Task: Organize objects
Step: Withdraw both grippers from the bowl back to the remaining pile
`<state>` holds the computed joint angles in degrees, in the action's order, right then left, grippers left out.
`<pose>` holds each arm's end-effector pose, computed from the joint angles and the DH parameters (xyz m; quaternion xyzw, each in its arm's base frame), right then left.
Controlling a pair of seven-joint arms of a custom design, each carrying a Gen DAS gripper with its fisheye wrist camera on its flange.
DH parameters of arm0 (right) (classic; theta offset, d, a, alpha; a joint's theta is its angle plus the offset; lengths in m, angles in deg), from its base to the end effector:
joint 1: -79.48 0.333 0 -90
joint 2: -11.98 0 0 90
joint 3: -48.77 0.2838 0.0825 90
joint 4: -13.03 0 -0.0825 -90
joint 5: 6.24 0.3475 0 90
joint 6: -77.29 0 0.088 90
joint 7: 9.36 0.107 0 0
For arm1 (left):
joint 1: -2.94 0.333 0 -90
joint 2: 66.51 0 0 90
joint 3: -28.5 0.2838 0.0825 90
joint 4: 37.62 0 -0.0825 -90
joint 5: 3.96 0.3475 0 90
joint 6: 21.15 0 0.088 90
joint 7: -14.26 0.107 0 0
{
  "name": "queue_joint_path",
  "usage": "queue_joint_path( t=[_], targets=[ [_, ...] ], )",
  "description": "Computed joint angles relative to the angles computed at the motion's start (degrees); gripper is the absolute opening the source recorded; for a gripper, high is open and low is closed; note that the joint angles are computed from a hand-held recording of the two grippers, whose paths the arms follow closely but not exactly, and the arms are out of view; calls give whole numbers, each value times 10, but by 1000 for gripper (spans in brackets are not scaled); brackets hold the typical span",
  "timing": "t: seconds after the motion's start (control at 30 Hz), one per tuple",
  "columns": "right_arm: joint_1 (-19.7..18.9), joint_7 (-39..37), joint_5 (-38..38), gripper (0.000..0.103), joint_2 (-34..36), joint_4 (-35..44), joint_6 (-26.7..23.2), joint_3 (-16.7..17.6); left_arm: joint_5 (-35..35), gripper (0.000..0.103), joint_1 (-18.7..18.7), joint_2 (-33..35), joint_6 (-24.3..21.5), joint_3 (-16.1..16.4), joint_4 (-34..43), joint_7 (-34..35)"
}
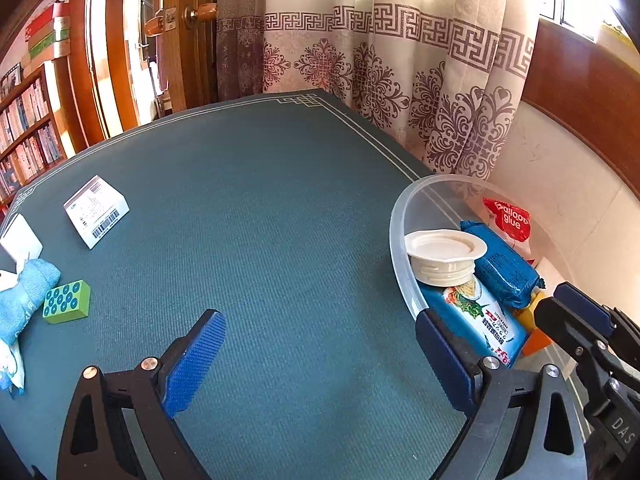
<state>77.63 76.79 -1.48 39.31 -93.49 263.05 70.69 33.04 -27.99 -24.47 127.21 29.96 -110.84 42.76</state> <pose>0.6225 0.1817 0.3862 -0.6906 0.5622 -0.2023 0.4075 0.6284 -0.3743 0.3698 -0.6877 0.6288 -0.2712 0.2411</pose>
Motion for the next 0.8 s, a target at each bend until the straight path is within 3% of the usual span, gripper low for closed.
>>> queue_joint_path(
  t=[0.27, 0.6, 0.8],
  targets=[
    [-12, 9, -7, 51, -8, -11, 9, 31, 60, 99, 0, -81, 21, 19, -122, -89],
    [-20, -23, -6, 52, 16, 10, -26, 82, 126, 99, 39, -159, 4, -2, -230, -187],
    [0, -62, 27, 52, 26, 25, -59, 83, 157, 99, 69, -197, 3, -18, -285, -237]
  ],
)
